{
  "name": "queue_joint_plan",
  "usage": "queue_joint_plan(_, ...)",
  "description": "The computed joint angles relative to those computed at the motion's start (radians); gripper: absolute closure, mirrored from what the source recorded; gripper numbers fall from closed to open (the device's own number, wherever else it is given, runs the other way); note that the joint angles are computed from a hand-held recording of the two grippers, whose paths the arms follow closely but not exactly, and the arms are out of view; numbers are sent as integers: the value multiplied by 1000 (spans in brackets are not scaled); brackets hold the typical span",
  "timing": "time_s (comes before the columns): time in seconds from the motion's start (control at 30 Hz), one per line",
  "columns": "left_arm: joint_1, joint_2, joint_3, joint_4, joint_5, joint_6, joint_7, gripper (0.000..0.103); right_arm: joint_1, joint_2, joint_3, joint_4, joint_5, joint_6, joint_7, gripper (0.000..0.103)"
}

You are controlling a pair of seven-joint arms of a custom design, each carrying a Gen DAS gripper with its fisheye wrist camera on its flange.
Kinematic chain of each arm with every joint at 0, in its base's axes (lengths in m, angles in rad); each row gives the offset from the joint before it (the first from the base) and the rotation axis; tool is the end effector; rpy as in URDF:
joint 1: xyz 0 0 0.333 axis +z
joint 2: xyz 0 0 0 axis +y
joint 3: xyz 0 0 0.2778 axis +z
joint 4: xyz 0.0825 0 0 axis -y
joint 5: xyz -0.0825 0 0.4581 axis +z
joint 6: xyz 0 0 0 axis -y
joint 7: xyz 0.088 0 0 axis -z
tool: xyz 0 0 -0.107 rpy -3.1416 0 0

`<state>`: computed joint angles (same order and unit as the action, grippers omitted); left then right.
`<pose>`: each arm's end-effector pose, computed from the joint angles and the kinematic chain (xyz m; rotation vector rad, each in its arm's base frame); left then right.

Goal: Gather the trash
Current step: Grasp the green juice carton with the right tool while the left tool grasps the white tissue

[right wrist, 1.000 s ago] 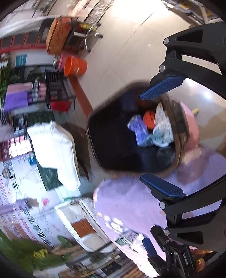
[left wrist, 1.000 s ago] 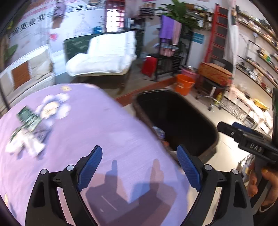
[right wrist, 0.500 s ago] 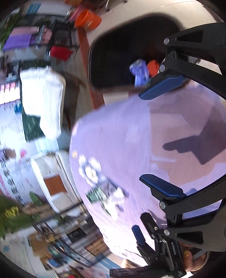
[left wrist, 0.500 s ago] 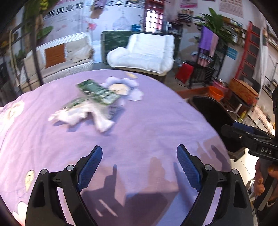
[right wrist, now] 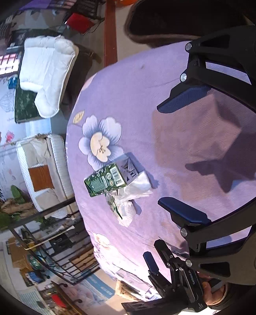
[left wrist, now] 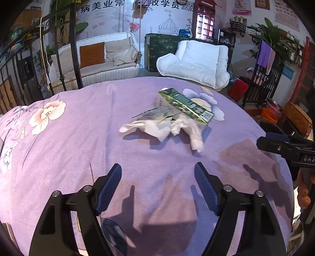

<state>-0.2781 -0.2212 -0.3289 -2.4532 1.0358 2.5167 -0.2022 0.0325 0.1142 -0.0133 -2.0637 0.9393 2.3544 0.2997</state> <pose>0.4450 -0.3120 0.3178 -2.0160 1.3863 -0.6428 0.6452 0.0235 0.3207 -2.1689 1.0626 -0.0587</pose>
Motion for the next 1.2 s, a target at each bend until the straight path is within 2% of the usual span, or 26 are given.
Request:
queue_joint_plan(0.17, 17, 3, 18, -10, -1, 32, 22, 36, 47, 77, 36, 82, -69, 49, 5, 29)
queue_joint_plan(0.4, 38, 18, 28, -6, 7, 98, 31, 40, 82, 222, 68, 252, -179, 44, 99, 32)
queue_joint_plan(0.6, 38, 55, 30, 17, 5, 150, 47, 40, 108, 301, 84, 332, -262, 59, 156, 36)
queue_joint_plan(0.67, 36, 66, 31, 24, 2, 157, 49, 40, 110, 324, 88, 355, -279, 48, 172, 48)
queue_joint_plan(0.73, 34, 77, 35, 33, -6, 166, 53, 40, 105, 339, 91, 372, -286, 26, 186, 49)
queue_joint_plan(0.9, 34, 109, 47, 55, -18, 203, 62, 40, 62, 292, 102, 338, -219, -2, 157, 53)
queue_joint_plan(1.03, 38, 149, 60, 89, -17, 257, 60, 40, 41, 230, 89, 278, -171, 34, 123, 53)
queue_joint_plan(1.2, 35, 221, 79, 160, -20, 284, 67, 40, 11, 169, 74, 216, -95, 35, 71, 53)
